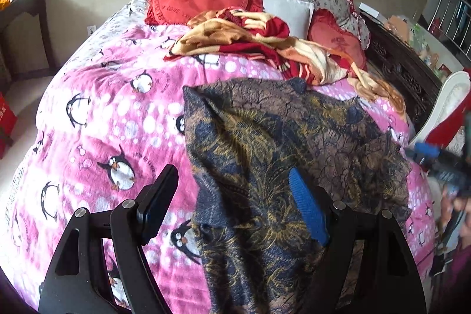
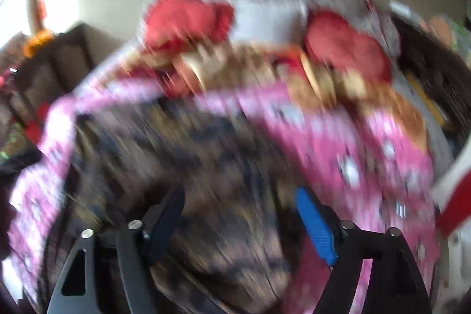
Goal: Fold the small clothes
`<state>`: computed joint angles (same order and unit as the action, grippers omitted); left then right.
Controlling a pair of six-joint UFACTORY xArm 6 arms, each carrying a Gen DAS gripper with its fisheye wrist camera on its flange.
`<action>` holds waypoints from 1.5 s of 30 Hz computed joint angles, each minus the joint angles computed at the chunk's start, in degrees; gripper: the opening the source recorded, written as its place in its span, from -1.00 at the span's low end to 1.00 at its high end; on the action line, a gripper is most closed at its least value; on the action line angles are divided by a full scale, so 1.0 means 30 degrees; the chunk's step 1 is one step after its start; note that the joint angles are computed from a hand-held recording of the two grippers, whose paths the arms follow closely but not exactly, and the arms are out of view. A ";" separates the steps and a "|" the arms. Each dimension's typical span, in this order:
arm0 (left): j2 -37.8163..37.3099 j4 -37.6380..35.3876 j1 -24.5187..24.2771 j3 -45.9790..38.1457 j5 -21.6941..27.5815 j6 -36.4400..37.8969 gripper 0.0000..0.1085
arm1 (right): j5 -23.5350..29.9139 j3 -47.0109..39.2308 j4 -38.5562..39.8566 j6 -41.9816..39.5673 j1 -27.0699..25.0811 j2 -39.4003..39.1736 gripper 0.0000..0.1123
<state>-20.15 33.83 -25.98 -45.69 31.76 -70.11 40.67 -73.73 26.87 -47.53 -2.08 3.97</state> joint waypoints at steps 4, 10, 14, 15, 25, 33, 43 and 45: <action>0.0041 -0.0338 -0.0047 0.0217 -0.0030 0.0121 0.45 | 0.0527 0.0925 -0.0290 0.1686 -0.0700 0.0465 -0.50; -0.0809 0.0336 -0.0087 0.0587 -0.0039 -0.0440 0.45 | 0.1969 -0.0445 0.5953 -0.2082 -0.1098 -0.0121 -0.86; -0.2215 0.1744 0.0275 0.1327 -0.0311 -0.2034 0.45 | 0.5561 -0.2223 0.8279 -0.6046 -0.0511 -0.0875 -0.87; -0.2483 0.1884 0.0332 0.1453 -0.0265 -0.2285 0.45 | 0.5361 -0.2334 0.7740 -0.6497 -0.0100 -0.1174 -0.87; -0.2983 0.0922 0.0432 0.2028 -0.0159 -0.1281 0.45 | 0.3663 -0.1373 0.3975 -0.3371 0.0788 -0.1502 -0.12; -0.2130 0.0547 0.0161 0.1687 -0.0595 -0.1189 0.45 | 0.4517 -0.1364 0.3168 0.1187 0.1152 0.0756 -0.03; -0.2953 0.1364 0.0001 0.1689 0.0556 -0.1496 0.45 | 0.2834 -0.2719 0.0873 0.4560 0.2954 0.2620 -0.98; -0.3402 0.1345 0.0342 0.2085 0.0385 -0.1845 0.44 | 0.3458 -0.1643 0.3723 0.1851 0.2738 0.0830 -0.98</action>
